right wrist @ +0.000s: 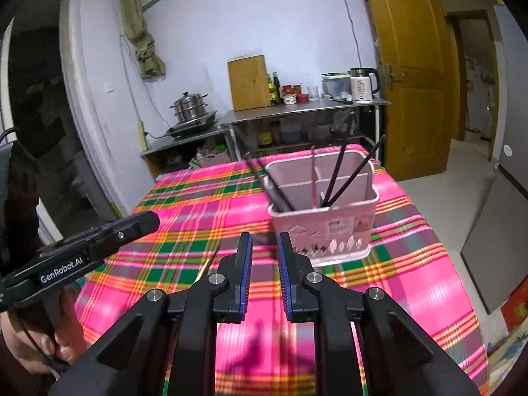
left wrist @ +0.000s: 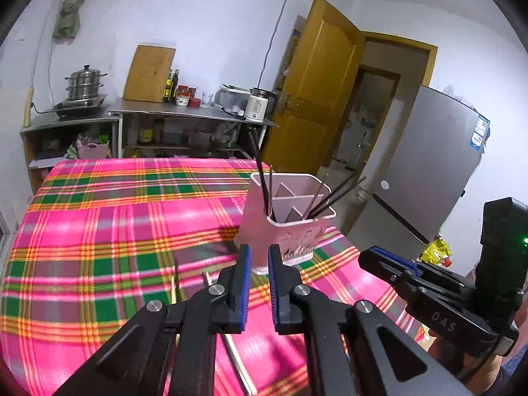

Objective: Organize utensils
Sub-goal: 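Move the right tool back down to the remaining chopsticks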

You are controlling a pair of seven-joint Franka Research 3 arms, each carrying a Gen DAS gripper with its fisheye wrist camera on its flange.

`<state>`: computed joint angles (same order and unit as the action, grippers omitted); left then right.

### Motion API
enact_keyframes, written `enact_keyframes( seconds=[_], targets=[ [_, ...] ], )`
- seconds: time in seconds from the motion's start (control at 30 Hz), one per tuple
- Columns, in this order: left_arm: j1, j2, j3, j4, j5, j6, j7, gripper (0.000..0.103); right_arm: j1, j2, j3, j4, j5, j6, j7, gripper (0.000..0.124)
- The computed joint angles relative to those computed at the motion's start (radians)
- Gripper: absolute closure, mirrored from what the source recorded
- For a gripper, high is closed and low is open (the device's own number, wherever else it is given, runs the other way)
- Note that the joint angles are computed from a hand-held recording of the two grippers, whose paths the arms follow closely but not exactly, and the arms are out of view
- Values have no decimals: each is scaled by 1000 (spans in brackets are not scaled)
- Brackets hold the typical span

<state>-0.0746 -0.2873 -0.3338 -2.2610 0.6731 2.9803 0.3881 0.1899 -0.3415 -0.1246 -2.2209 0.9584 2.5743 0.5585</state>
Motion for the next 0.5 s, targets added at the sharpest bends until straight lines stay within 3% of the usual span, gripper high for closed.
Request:
enact_keyframes(
  seconds=[0.5],
  targets=[
    [-52, -276, -43, -240, -74, -128, -30, 94, 25, -237, -25, -218, -44, -48, -19, 108]
  ],
)
